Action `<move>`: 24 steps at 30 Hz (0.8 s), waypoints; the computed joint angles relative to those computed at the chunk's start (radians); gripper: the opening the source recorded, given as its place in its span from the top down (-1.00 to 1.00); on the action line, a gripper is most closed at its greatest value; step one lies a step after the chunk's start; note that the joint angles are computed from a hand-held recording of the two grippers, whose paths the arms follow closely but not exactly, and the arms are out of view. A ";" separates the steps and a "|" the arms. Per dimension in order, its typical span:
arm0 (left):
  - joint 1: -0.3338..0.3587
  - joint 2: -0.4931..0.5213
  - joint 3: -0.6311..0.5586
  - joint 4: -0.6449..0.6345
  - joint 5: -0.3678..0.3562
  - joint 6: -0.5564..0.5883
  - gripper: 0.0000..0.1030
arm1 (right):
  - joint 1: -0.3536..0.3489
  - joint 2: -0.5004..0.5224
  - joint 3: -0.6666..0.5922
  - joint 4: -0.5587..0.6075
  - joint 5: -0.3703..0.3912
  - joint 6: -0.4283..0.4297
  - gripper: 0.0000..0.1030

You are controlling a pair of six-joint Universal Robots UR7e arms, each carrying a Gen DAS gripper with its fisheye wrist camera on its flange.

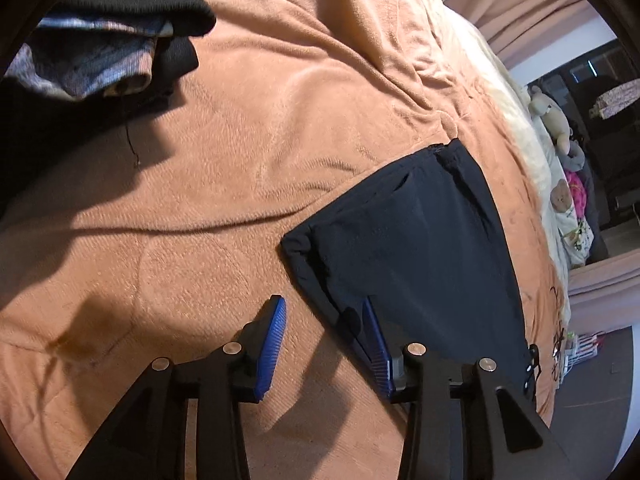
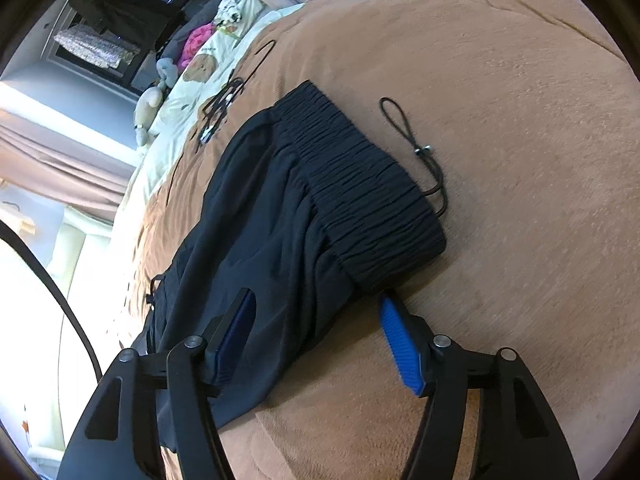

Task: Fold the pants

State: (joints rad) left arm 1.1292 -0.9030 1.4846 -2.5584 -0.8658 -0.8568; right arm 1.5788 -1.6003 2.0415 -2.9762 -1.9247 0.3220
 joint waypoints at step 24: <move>-0.015 0.029 -0.072 -0.137 0.062 0.139 0.84 | 0.081 0.036 -0.053 -0.059 -0.097 -0.050 0.59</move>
State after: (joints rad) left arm 1.1138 -0.8743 1.4129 -2.6951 -0.8036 -0.7180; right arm 1.6597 -1.5646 1.9887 -3.0354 -2.0217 0.2722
